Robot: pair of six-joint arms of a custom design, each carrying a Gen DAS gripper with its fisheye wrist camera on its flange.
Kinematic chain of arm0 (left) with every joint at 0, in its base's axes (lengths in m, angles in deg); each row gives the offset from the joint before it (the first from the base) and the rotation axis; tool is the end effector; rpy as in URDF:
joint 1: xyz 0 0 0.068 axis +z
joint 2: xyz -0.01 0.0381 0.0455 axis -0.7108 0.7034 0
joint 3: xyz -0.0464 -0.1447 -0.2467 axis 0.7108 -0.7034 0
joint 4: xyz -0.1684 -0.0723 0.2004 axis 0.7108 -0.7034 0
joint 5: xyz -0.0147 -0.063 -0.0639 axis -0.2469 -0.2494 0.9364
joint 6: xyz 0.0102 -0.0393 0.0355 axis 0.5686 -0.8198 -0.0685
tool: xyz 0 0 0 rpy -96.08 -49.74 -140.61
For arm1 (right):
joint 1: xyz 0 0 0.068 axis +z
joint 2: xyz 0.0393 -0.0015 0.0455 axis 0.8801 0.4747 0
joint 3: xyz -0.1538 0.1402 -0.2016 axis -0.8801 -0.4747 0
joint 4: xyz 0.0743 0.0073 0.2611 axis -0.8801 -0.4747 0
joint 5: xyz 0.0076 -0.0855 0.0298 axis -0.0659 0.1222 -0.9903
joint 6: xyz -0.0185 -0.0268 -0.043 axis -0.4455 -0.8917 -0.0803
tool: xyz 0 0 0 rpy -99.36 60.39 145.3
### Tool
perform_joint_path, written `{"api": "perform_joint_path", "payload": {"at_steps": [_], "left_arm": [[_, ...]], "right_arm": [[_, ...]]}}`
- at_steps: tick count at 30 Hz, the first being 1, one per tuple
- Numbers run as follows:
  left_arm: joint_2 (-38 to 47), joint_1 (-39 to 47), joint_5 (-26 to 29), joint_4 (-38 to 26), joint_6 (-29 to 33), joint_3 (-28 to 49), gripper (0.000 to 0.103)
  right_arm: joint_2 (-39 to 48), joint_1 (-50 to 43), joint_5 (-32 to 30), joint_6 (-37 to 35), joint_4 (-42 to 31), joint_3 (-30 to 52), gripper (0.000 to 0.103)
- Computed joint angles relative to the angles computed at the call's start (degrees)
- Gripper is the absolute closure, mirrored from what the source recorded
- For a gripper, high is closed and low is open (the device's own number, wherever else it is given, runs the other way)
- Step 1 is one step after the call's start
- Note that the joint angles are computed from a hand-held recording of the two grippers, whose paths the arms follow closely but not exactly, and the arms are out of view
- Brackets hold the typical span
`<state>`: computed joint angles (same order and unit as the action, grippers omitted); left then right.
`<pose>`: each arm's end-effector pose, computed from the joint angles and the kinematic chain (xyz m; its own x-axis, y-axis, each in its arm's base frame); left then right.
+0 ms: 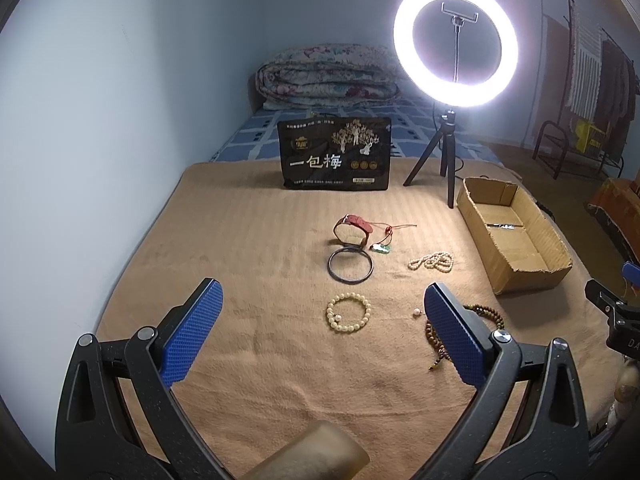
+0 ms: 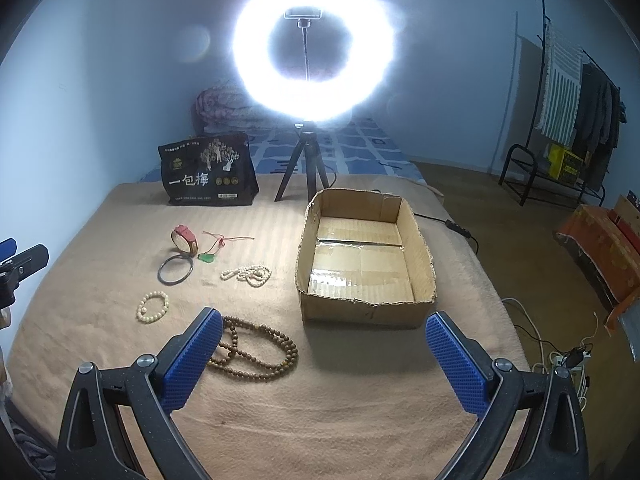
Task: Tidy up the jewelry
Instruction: 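Lower the left tool to the cream bead bracelet while the right tool approaches the brown prayer beads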
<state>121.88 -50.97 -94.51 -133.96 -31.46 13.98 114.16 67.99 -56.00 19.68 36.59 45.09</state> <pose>0.2063 -0.0106 0.3874 -0.6221 -0.1317 -0.7718 -0.2372 0.9711 0.0255 0.2523 0.0289 0.3704 -0.6371 -0.1247 -0.7606 -0.1629 0.9863 -0.0253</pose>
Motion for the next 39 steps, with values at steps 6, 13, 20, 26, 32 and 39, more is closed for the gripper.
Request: {"api": "perform_joint_path", "payload": {"at_steps": [6,13,20,26,32,39], "left_arm": [[2.78,3.21,3.38,-0.44,0.61,0.04,0.0],[5.33,6.21,6.59,1.02,2.35,-1.78,0.004],[9.77,8.05,11.48,0.15,4.08,-1.97,0.014],[14.62,8.4,14.29,-0.22,5.67,-1.73,0.024],[19.25,10.45,17.33,-0.33,6.58,-1.26,0.034],[25.59,13.26,21.3,-0.03,6.77,0.45,0.042]], "right_arm": [[2.5,0.11,-0.99,-0.61,-0.78,0.59,0.0],[6.18,0.23,-2.92,-2.39,-0.65,-0.55,0.0],[10.6,-0.05,-5.28,-3.78,-2.19,0.36,0.0],[14.69,0.18,-9.71,-6.64,-4.0,2.66,0.002],[19.43,2.57,-14.49,-11.75,-6.86,5.86,0.006],[25.88,6.59,-15.08,-12.83,-8.6,8.46,0.01]]}}
